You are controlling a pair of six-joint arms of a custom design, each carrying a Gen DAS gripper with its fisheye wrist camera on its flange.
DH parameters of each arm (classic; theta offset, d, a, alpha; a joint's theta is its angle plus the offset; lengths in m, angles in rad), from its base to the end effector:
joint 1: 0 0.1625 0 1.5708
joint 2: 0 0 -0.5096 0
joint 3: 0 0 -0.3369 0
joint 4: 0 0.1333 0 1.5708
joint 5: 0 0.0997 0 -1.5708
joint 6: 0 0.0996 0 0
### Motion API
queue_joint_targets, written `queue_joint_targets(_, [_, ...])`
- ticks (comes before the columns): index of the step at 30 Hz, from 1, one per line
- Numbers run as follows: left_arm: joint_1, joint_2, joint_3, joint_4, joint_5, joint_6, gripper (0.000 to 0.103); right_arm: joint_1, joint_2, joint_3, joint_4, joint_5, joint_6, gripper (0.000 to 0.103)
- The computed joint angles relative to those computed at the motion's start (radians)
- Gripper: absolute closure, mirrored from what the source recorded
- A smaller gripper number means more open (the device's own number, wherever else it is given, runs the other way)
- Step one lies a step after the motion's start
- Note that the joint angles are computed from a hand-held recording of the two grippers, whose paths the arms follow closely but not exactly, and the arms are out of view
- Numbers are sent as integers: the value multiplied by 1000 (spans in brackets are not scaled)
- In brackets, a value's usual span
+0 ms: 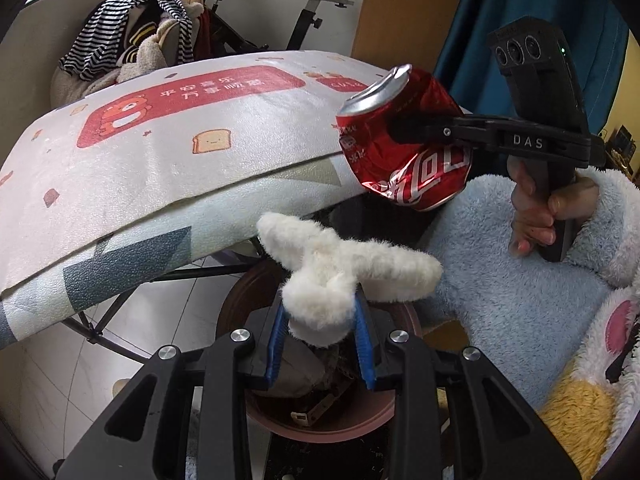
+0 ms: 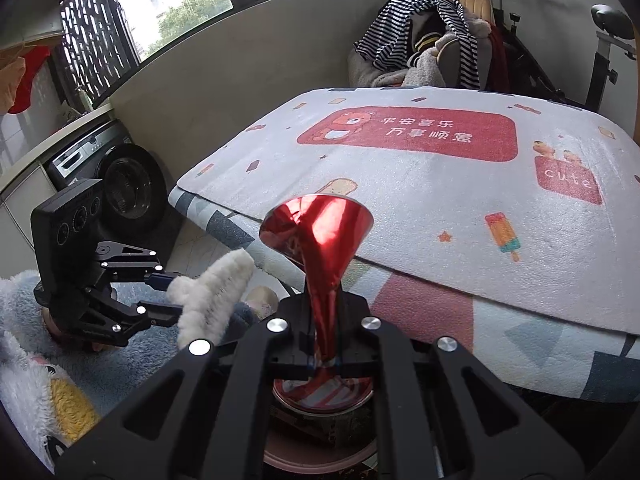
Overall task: Collect trash
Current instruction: 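Carry the plush and the red can over the bin with both tools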
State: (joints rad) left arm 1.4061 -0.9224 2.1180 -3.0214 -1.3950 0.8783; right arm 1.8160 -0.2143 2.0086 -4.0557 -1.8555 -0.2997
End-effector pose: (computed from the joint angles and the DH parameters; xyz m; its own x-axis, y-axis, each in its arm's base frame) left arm 0.0581 -0.5697 0.1855 -0.5026 0.8100 -0.3022 0.8544 0.5187 -0.0308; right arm 0.2384 -0.5187 -0.0678 -0.8758 -0.2775 0.3949 -0.4665 0.6969 -0.5447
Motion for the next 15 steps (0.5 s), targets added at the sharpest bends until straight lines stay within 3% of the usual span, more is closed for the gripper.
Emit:
queue_joint_targets(10, [15, 5, -33, 37, -7, -54, 71, -9, 19, -21, 4, 23, 21, 93])
queue_joint_targets(12, [18, 3, -38, 46, -13, -58, 65, -16, 11, -20, 12, 29, 21, 93])
queue_joint_targets(15, [22, -3, -36, 29, -28, -63, 45, -29, -6, -12, 25, 40, 14, 93])
